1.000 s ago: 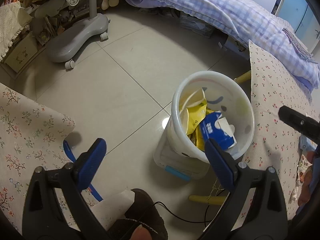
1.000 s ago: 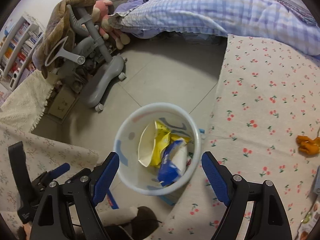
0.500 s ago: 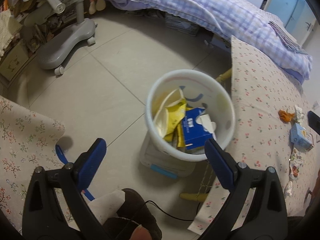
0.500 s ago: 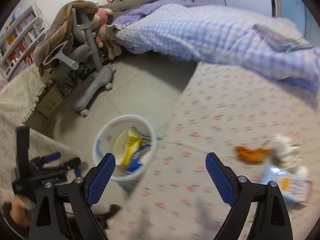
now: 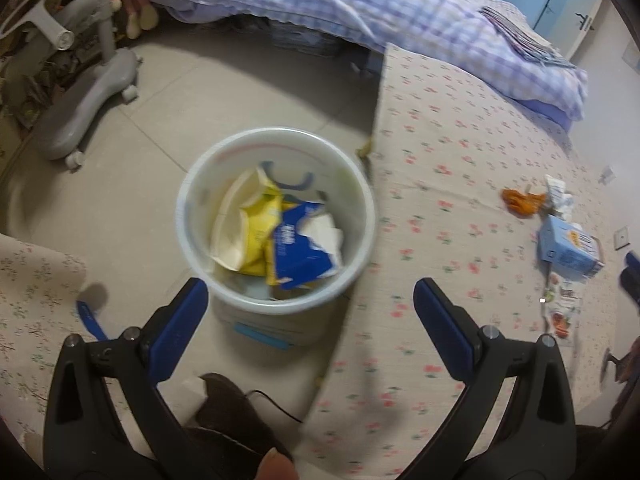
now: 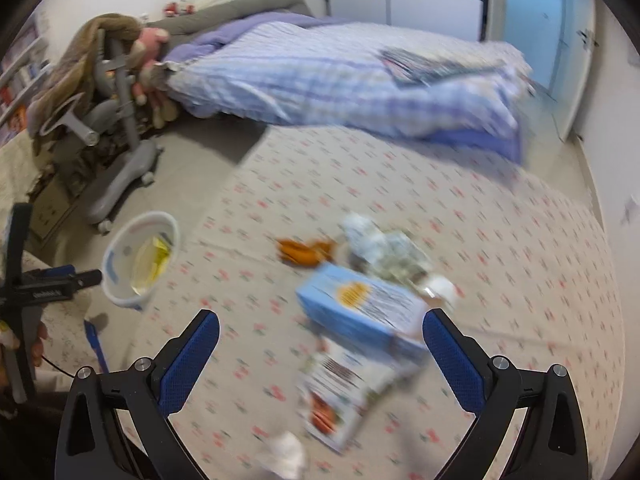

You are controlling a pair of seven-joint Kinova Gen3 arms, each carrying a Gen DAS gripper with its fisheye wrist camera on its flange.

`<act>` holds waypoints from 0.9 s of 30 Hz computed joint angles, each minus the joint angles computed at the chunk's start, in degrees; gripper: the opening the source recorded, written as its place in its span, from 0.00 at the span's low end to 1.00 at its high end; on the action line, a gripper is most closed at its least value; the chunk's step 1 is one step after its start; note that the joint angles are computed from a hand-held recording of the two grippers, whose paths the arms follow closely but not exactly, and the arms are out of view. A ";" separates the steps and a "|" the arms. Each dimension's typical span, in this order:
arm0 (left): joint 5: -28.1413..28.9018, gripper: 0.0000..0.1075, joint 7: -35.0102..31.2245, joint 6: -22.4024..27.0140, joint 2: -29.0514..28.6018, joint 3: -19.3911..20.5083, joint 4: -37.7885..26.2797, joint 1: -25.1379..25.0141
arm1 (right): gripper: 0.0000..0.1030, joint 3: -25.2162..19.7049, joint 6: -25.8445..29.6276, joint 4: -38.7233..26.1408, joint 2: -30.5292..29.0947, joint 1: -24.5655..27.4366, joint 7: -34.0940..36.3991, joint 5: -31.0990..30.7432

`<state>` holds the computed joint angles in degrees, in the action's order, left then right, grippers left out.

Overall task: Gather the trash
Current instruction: 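Grasp the nut snack bag with the right tool while the left reaches toward the milk carton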

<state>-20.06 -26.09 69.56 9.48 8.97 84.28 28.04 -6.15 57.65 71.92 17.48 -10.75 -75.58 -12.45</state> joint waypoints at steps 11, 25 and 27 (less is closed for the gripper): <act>2.97 0.95 -3.66 1.25 5.79 -0.19 -7.14 2.94 | 1.00 2.14 5.77 3.57 1.38 -0.40 -5.59 5.23; 4.55 0.95 -4.70 2.40 6.71 -1.43 -7.45 3.66 | 1.00 3.13 7.31 -0.50 6.85 -8.11 -20.93 11.93; 4.75 0.95 -4.70 2.19 6.40 -1.42 -7.01 3.55 | 1.00 3.10 7.27 -0.96 7.80 -8.91 -23.76 12.51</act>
<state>-15.31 -30.80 71.75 15.88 7.55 77.27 31.59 -3.05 64.92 70.95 25.28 -19.66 -99.34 0.06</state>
